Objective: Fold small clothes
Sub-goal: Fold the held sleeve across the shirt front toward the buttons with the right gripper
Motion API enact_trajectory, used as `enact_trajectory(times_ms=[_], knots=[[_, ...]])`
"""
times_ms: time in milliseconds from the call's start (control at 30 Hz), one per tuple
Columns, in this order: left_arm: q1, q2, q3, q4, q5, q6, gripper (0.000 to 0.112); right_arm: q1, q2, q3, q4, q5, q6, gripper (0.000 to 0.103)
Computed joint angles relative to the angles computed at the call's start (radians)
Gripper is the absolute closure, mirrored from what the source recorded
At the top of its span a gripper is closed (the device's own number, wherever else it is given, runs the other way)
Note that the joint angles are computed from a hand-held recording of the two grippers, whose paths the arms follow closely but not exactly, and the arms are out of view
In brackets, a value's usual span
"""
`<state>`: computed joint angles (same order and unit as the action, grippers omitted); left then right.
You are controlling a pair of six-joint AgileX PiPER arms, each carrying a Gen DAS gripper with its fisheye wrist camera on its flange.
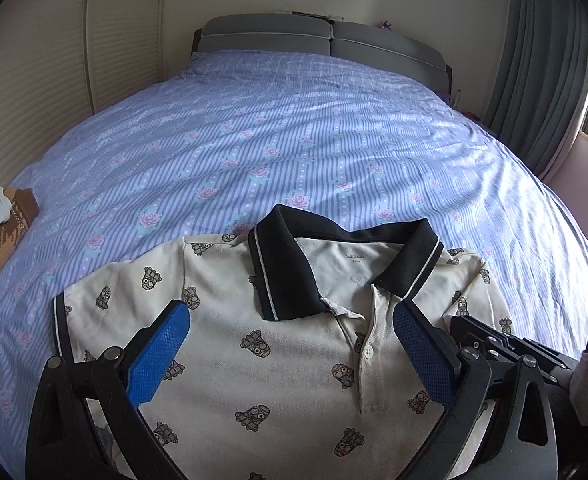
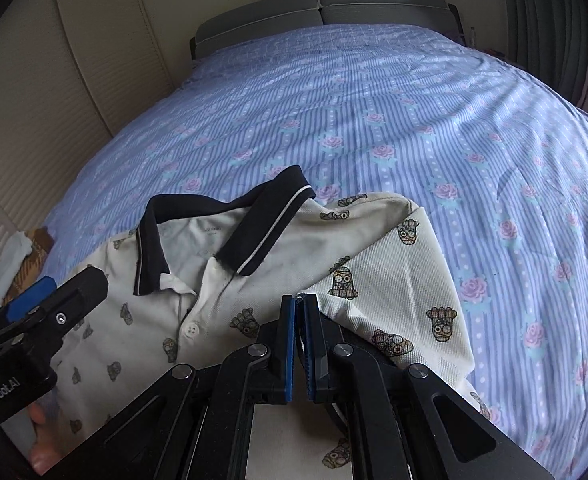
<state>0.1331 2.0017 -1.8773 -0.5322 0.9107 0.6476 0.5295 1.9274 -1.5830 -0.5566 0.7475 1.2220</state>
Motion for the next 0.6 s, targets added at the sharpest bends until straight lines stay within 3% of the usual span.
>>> enact_trajectory(times_ms=[100, 233, 267, 333, 400, 600], knots=[[-0.002, -0.003, 0.006, -0.004, -0.001, 0.007, 0.009, -0.021, 0.011, 0.035, 0.038, -0.064, 0.011, 0.098], [-0.009, -0.012, 0.022, 0.000, -0.009, 0.018, 0.009, -0.002, 0.004, 0.041, -0.004, -0.049, 0.032, 0.096], [-0.010, -0.013, 0.024, -0.001, -0.008, 0.020, 0.009, 0.005, -0.006, 0.039, -0.008, -0.031, 0.030, 0.094], [-0.011, -0.014, 0.019, -0.003, 0.001, 0.022, 0.009, 0.030, -0.041, 0.044, -0.056, 0.021, 0.052, 0.078], [-0.008, -0.019, 0.018, -0.009, 0.009, 0.028, 0.009, 0.067, -0.095, 0.076, -0.142, 0.083, 0.110, 0.051], [0.007, -0.030, -0.001, -0.029, 0.047, 0.035, 0.009, 0.159, -0.248, 0.224, -0.246, 0.234, 0.255, 0.050]])
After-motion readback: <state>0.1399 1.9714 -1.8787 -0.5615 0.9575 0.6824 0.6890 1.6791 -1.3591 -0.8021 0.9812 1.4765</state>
